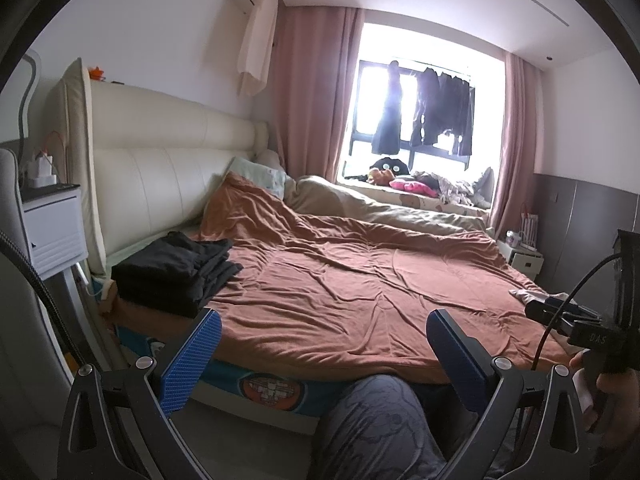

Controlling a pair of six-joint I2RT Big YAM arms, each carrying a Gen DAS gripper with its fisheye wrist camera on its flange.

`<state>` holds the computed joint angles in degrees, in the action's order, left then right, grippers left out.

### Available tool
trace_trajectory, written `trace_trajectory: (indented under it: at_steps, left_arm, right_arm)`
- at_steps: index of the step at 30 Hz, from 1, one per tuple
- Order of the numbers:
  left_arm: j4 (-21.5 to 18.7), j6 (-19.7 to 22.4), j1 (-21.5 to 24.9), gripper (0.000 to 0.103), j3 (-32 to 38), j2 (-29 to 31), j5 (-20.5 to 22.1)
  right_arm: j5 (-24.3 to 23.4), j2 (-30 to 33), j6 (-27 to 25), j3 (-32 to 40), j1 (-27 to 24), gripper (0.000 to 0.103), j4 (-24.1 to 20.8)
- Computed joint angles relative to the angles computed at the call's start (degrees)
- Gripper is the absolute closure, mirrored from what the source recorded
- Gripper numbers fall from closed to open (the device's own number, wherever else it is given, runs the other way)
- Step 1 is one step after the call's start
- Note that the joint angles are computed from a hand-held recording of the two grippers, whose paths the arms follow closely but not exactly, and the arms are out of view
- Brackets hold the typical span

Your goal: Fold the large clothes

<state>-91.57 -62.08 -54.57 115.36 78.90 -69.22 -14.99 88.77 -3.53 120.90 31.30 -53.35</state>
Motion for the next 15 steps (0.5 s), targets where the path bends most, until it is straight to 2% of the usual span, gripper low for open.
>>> trace_trajectory:
  at_steps: [6,15]
  left_arm:
    - [-0.19,0.33,-0.01,0.000,0.17,0.10,-0.12]
    - [2.13,3.39,0.40,0.000,-0.75,-0.52,0.69]
  right_arm:
    - [-0.06,0.17,0.33,0.35,-0.11,0.000,-0.49]
    - [0.09,0.49,0.46,0.94,-0.06,0.000,-0.97]
